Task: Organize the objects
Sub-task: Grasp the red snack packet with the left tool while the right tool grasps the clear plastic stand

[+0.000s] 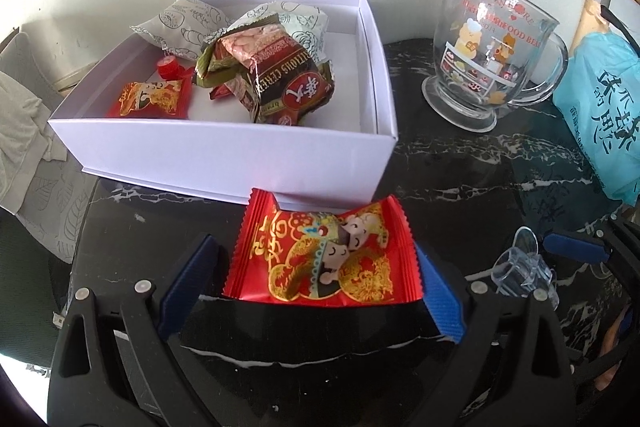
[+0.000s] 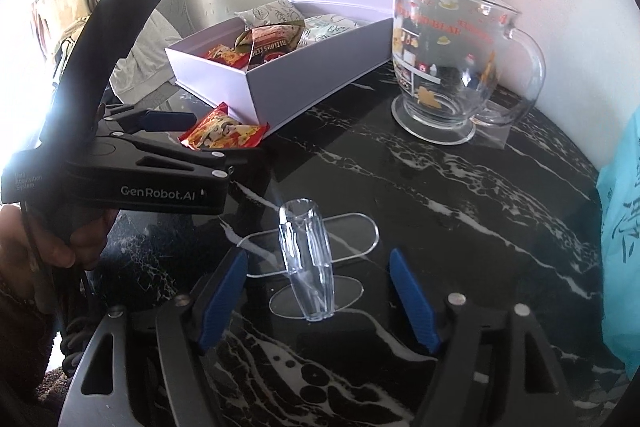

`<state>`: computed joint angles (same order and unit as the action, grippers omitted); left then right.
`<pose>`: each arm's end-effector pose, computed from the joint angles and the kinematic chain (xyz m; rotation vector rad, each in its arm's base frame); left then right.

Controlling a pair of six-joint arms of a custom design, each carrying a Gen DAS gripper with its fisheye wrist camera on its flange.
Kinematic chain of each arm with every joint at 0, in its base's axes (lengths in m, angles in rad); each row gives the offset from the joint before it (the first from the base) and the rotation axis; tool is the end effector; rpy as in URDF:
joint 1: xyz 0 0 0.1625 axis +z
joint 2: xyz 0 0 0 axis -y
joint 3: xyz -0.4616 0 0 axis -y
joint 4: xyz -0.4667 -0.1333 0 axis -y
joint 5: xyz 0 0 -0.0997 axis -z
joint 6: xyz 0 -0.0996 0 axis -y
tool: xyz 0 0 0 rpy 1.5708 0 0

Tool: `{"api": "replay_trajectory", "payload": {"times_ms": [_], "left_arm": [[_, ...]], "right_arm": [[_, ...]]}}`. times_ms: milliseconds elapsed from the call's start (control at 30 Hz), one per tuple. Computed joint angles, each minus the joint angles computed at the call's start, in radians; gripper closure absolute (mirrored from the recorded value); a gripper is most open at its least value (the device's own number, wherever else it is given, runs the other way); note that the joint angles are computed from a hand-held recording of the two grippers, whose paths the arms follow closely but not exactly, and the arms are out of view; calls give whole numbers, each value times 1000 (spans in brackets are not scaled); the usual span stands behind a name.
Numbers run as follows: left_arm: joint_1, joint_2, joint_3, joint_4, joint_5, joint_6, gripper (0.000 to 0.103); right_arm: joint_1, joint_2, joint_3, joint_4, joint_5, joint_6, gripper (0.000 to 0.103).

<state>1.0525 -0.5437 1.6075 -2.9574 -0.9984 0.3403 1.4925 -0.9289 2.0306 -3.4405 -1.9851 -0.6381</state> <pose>-0.2053 -0.7380 -0.0545 0.9539 2.3785 -0.4821 0.0442 -0.6278 0.1196 0.4672 -2.3629 0.7314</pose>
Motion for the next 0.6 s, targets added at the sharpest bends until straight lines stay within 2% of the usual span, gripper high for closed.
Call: {"api": "replay_trajectory", "payload": {"times_ms": [33,100,233,333,400,500,600], "left_arm": [[2,-4,8,-11,-3,4,11],[2,-8,16,-24,-13,11,19],[5,-25,33,-29,-21,22,21],[10,-34,43,-36,-28,22,25],[9,-38,51,-47,-26,33,35],[8,-44,61,-52,-32,45,38],[7,-52,70,-45,-32,47,41]], "right_arm": [[0,0,0,-2,1,0,28],[-1,0,0,0,4,3,28],[-1,2,0,-5,6,5,29],[-2,0,4,-20,-1,5,42],[-4,-2,5,-24,1,8,50],[-7,-7,3,-10,17,24,60],[-7,-9,3,-8,18,26,62]]}}
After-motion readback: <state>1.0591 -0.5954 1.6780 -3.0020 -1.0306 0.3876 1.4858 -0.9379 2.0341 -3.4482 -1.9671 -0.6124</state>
